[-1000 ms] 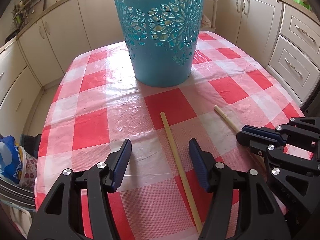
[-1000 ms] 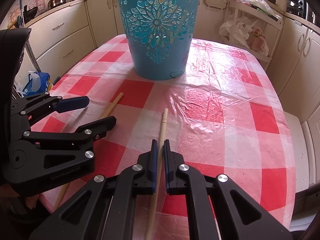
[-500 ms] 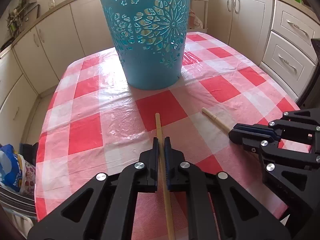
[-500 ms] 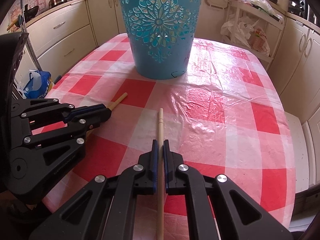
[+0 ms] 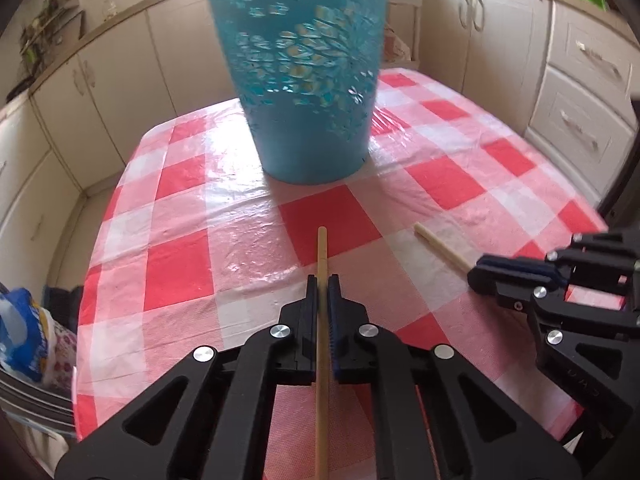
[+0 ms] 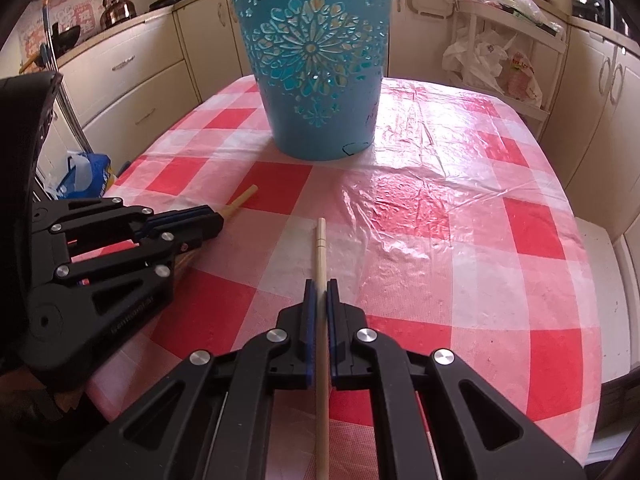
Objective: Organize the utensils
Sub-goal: 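Close the left tool on the wooden stick lying on the tablecloth, then lift both tools' sticks up over the teal bin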
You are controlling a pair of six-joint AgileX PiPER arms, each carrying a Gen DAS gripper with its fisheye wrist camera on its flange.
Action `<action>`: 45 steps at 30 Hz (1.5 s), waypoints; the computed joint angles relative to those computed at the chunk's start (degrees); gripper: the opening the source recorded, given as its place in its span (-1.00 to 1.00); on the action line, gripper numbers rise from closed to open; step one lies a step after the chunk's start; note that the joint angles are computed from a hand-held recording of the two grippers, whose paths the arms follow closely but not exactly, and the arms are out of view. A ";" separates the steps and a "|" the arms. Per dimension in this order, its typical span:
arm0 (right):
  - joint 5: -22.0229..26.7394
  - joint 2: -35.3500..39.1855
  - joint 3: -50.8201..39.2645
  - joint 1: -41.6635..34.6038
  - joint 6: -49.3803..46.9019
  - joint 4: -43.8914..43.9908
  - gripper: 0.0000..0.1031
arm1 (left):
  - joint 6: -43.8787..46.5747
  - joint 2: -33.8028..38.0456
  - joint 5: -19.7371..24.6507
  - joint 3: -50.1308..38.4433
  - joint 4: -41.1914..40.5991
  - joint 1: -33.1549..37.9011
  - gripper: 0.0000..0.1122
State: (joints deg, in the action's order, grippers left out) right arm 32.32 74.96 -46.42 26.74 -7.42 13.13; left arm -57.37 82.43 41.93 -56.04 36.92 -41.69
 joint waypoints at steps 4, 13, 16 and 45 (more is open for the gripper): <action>-3.34 -2.43 4.18 -4.88 -11.42 12.97 -0.88 | 1.39 -7.48 -11.24 6.64 -6.31 7.72 -0.92; -3.02 -2.13 4.57 -10.20 -22.20 25.32 -0.88 | 24.58 -19.24 -25.86 9.68 -30.82 22.78 -0.92; -2.24 -1.87 4.34 -10.40 -22.98 25.98 -0.88 | 32.15 -18.80 -26.12 5.33 -37.07 24.90 -0.92; 1.01 0.00 3.33 -12.72 -24.65 27.86 -0.88 | 12.24 17.54 -19.05 -46.31 -13.66 20.98 -0.91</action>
